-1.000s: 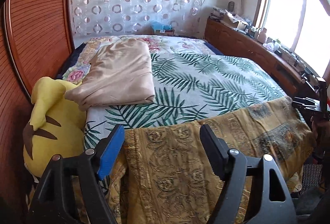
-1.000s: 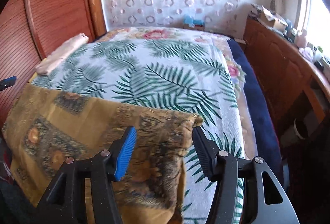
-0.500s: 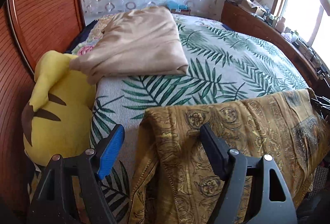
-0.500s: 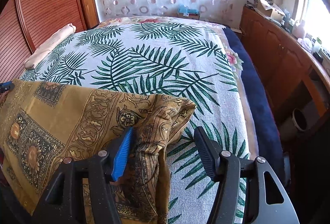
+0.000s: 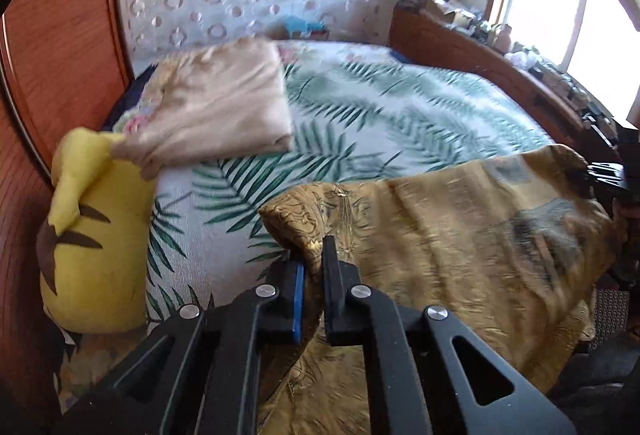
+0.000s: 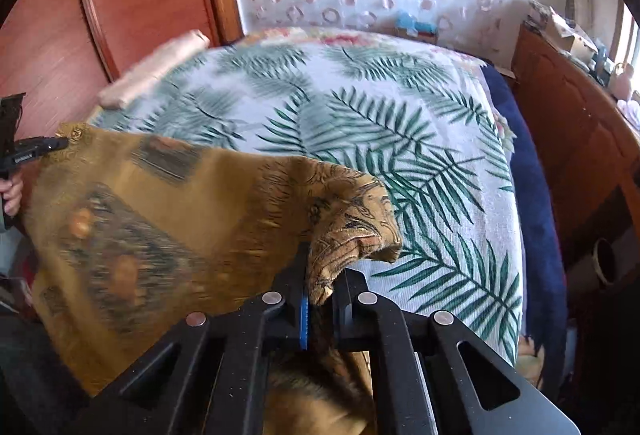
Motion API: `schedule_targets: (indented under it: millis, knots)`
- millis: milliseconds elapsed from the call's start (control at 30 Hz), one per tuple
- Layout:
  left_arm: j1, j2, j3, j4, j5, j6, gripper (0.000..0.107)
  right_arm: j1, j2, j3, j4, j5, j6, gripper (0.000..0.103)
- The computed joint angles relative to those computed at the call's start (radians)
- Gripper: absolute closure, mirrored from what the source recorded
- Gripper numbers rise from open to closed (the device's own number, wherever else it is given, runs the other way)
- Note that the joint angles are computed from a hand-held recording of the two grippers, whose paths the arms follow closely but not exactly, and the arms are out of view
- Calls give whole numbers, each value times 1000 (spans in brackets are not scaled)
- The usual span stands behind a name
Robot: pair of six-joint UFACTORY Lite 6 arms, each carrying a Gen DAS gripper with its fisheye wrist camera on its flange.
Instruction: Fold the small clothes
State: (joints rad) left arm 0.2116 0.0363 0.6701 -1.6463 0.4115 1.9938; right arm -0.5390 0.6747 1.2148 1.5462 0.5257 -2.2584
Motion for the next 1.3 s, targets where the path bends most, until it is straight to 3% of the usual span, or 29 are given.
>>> schedule_targets:
  millis: [133,300,500,600,833,967,1067,1167,1300]
  knots:
    - [80,-357,-86,253,146,-267,99,-62,-242,-156,-37,69,-5,96]
    - [184,-628,-40,391,319,-459,99,-154,-599,-321,-103,181,7,97]
    - [345,-635,191,366,536,-551,99,-307,-885,-258,-236,386,196,97]
    - [405,-605,273,330,577,-554,99,-363,-943,-169,-273,456,268,97]
    - [367,-496,421,288,485,-565,99,-333,-949,-49,-304,429,360,97]
    - [304,-420,509,278,409,-589,99,-266,-960,-70,-275,370,352,97]
    - [261,-363,551,286,340,-587,99,-167,-936,-106,-220,258,299,97]
    - [192,-265,560,277,243,-547,99,-149,-840,-135,-134,213,175,97]
    - [73,-71,568,152,72,-365,99,-36,-632,-60,-47,73,84,97]
